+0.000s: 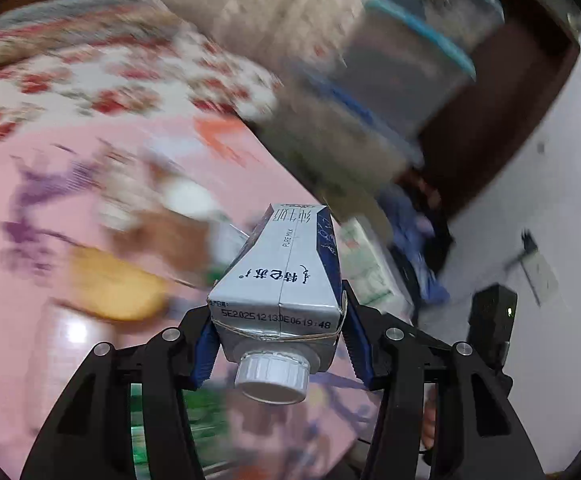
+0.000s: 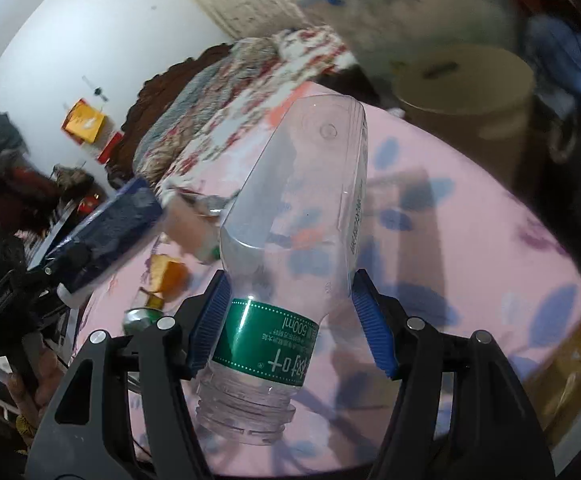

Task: Collect trash
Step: 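Carry carton and bottle over the tan wastebasket and open both tools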

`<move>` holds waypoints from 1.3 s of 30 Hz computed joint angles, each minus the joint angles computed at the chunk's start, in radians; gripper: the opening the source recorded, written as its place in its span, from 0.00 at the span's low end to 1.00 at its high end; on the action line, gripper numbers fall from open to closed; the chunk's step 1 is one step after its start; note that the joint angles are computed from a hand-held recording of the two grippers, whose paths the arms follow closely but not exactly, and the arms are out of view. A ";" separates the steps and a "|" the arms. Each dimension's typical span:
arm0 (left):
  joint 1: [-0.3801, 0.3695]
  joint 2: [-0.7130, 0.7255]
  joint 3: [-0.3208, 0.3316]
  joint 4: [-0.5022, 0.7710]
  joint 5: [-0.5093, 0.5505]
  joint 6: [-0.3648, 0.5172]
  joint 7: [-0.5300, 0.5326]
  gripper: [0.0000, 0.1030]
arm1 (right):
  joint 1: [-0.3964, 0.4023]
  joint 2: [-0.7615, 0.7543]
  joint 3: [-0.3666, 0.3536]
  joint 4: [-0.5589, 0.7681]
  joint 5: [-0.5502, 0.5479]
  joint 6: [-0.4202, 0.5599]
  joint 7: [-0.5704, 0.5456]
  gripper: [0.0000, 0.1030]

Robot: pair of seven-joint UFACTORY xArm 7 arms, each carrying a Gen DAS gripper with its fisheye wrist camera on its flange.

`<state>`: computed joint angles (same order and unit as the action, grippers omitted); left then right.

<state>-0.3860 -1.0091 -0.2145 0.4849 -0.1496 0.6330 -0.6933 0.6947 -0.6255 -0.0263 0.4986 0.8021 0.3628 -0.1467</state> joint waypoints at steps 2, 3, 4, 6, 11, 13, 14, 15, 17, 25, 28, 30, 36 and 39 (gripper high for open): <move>-0.022 0.157 -0.023 0.050 -0.010 -0.062 0.014 0.49 | 0.002 -0.009 -0.038 -0.020 0.021 0.010 -0.023 0.62; -0.025 0.243 -0.036 0.085 -0.008 -0.081 0.017 0.49 | 0.002 -0.008 -0.054 -0.024 0.029 0.015 -0.040 0.62; -0.029 0.304 -0.034 0.106 -0.007 -0.094 0.021 0.49 | 0.001 -0.009 -0.070 -0.028 0.040 0.020 -0.061 0.62; -0.022 0.417 -0.046 0.155 0.004 -0.109 0.009 0.49 | 0.009 -0.005 -0.101 -0.030 0.078 0.020 -0.117 0.62; -0.019 0.554 -0.034 0.219 0.032 -0.157 -0.004 0.49 | 0.020 0.015 -0.197 -0.009 0.234 0.032 -0.300 0.62; -0.030 0.608 -0.026 0.262 0.024 -0.177 0.003 0.49 | 0.007 0.052 -0.234 0.031 0.282 0.046 -0.369 0.62; -0.028 0.642 -0.024 0.296 0.032 -0.180 0.008 0.48 | -0.002 0.073 -0.238 0.052 0.297 0.052 -0.384 0.62; -0.027 0.676 -0.022 0.329 0.037 -0.187 0.014 0.48 | -0.009 0.097 -0.254 0.078 0.320 0.062 -0.410 0.62; -0.022 0.766 -0.025 0.417 0.055 -0.205 0.019 0.48 | -0.028 0.141 -0.271 0.123 0.358 0.080 -0.448 0.62; -0.029 1.153 0.015 0.844 0.079 -0.161 0.056 0.49 | -0.138 0.415 -0.328 0.350 0.446 0.225 -0.478 0.63; -0.045 1.252 0.046 0.960 0.138 -0.147 0.004 0.57 | -0.183 0.501 -0.313 0.424 0.434 0.265 -0.457 0.63; -0.059 1.295 0.065 1.014 0.169 -0.139 -0.041 0.79 | -0.210 0.547 -0.293 0.464 0.415 0.273 -0.433 0.66; -0.067 1.231 0.064 0.958 0.189 -0.188 -0.055 0.78 | -0.280 0.509 -0.221 0.431 0.496 0.203 -0.477 0.76; -0.061 1.073 0.044 0.784 0.183 -0.290 -0.050 0.78 | -0.310 0.446 -0.182 0.377 0.543 0.182 -0.515 0.76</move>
